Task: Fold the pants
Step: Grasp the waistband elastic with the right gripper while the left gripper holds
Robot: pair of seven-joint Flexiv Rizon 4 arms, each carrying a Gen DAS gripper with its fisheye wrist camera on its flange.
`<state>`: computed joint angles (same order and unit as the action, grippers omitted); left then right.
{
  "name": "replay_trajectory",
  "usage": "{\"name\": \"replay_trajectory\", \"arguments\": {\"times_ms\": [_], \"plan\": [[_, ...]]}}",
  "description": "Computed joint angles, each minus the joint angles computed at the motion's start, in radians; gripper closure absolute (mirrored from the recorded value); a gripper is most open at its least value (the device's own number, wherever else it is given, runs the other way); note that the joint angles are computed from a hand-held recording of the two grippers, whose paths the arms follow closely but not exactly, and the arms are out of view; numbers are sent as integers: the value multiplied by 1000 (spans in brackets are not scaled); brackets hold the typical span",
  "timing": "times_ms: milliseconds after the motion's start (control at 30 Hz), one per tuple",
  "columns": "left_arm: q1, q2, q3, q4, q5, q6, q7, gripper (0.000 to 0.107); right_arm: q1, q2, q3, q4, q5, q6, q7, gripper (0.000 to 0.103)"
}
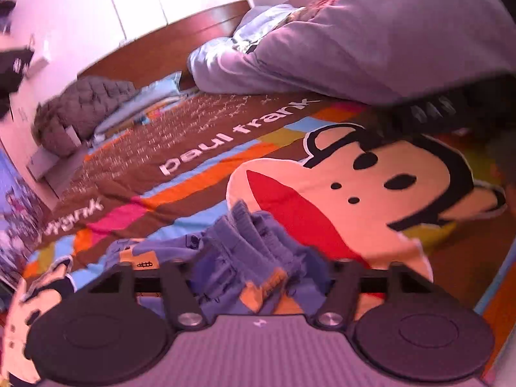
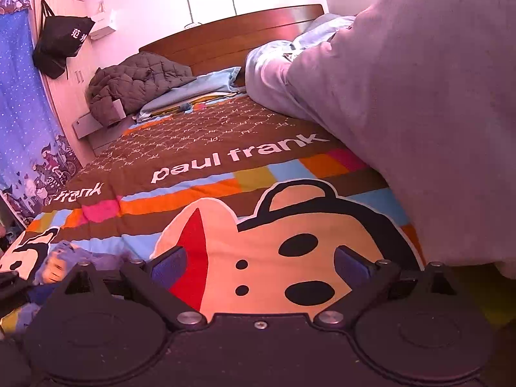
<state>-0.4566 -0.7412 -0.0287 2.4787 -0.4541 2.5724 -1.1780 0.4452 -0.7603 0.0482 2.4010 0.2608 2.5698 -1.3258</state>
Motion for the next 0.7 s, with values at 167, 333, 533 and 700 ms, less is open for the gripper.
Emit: {"name": "replay_trajectory", "arguments": {"times_ms": [167,333,533,700], "plan": [[40,7,5,66,50,62,-35,35,-131,-26,84,8,-198,65,92,6],[193,48,-15,104,193,-49,-139,51,-314,-97,166,-9,-597,134,286,28],[281,62,-5,125,310,-86,-237,51,-247,-106,133,-46,-677,35,321,49],[285,68,8,120,337,-101,-249,51,-160,-89,118,-44,-587,-46,280,62]]}}
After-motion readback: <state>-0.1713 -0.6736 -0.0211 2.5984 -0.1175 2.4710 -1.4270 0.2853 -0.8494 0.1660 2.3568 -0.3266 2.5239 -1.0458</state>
